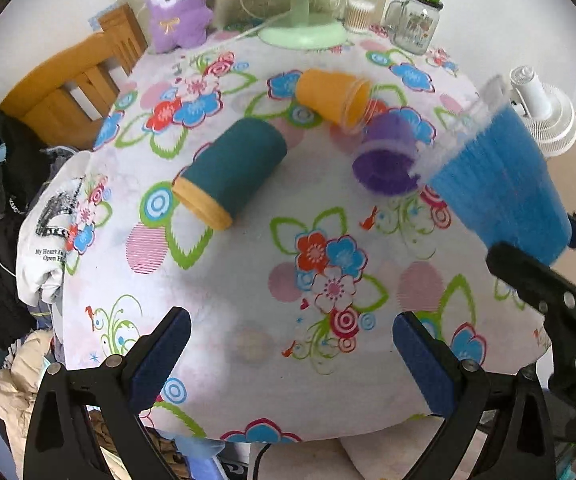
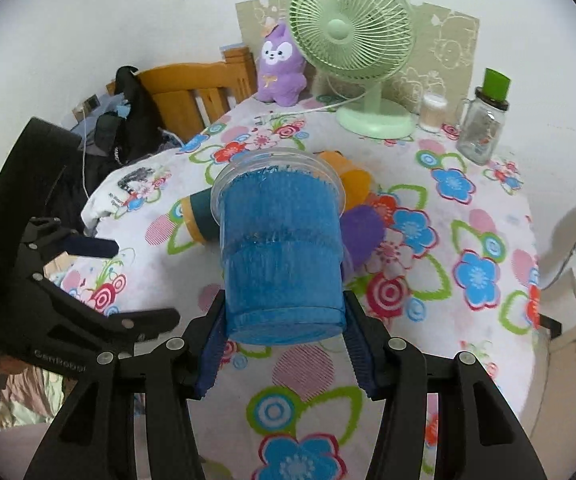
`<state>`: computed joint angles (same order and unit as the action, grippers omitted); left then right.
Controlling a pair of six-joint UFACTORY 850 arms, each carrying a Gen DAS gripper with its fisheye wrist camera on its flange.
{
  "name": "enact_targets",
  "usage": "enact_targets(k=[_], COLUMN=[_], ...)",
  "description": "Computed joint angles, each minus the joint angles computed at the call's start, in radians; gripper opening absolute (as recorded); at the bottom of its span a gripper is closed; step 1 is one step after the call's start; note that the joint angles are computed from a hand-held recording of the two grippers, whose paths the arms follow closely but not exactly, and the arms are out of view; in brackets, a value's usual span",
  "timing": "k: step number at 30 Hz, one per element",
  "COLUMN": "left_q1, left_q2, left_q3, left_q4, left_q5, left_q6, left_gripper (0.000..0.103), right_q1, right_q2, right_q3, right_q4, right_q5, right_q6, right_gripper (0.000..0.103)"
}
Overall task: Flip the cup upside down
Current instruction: 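Rotate the blue cup in the right gripper so its bottom faces up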
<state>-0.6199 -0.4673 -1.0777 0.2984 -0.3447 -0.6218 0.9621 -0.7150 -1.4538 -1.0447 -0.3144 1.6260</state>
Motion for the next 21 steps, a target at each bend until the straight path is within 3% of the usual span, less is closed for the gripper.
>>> enact_targets(k=[9, 16, 21], left_q1=[-0.057, -0.044, -0.007], left_q2=[-0.004, -0.029, -0.033], left_q3=[0.006, 0.000, 0.015], left_q4=[0.075, 0.057, -0.082], left_q5=[-0.003, 0.015, 0.045], left_q6=[-0.117, -0.039, 0.125], left_gripper=[0.102, 0.102, 0.102], right_q1=[-0.005, -0.013, -0.011], right_q2=[0.013, -0.063, -0.143], right_q3=[0.007, -0.101, -0.225], right_q4=[0.329, 0.627, 0.839], right_q5=[-0.062, -0.167, -0.290], right_q6=[-0.290, -0.524, -0.757], right_gripper=[0.057, 0.057, 0.057])
